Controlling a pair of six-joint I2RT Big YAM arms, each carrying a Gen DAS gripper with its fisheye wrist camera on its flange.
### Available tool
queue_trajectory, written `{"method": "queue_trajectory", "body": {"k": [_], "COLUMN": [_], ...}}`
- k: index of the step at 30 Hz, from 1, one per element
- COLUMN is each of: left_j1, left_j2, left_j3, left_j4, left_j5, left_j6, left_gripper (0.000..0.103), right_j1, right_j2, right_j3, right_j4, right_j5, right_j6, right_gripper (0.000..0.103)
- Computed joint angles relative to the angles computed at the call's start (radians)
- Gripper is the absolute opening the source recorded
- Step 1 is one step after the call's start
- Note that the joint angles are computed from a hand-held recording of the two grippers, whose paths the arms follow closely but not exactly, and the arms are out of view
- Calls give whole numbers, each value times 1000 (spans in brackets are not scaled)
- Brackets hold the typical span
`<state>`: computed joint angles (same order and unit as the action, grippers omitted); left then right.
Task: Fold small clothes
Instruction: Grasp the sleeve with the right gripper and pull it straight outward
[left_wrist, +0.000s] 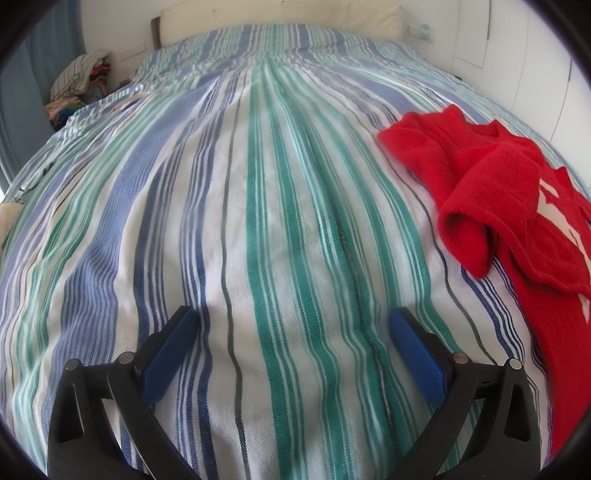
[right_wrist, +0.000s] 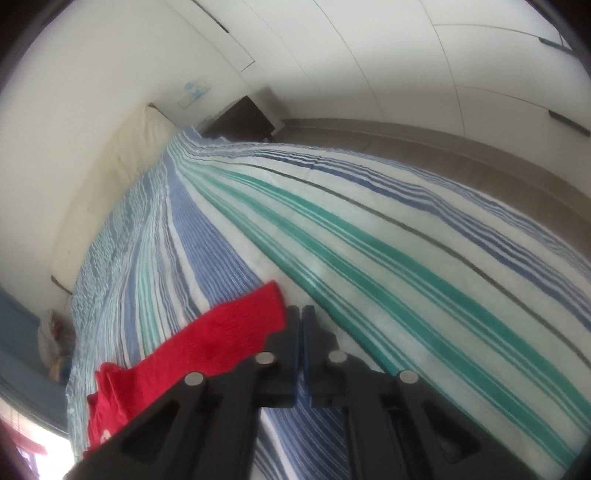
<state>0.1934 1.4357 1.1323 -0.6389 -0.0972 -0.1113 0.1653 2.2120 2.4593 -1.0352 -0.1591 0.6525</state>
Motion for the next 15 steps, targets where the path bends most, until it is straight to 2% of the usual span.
{"method": "queue_trajectory", "body": {"k": [1,3,5,7,9,11,15], "left_j1": [0,0,0,0,0,-1,0], "left_j2": [0,0,-1,0,0,-2,1], "left_j3": [0,0,-1,0,0,-1,1], "left_j4": [0,0,0,0,-1,-1,0], "left_j5": [0,0,0,0,0,0,0], "left_j6": [0,0,-1,0,-1,-1,0], "left_gripper": [103,103,103,103,103,103,103], "right_j1": [-4,-10,-13,-7,-2,0,2], "right_j2": [-16,-68,-117,-138,-149,-157,-155], "right_j3": [-36,-139,-228,-255,-261,-273,-278], "right_j4": [35,121,205,236,246,269,244], "right_j5": [-29,-63,-80,-83,-120,-193,-292], "right_j6": [32,90,134,142,126,118,127], "right_gripper": [5,14,40,48,48,51,53]}}
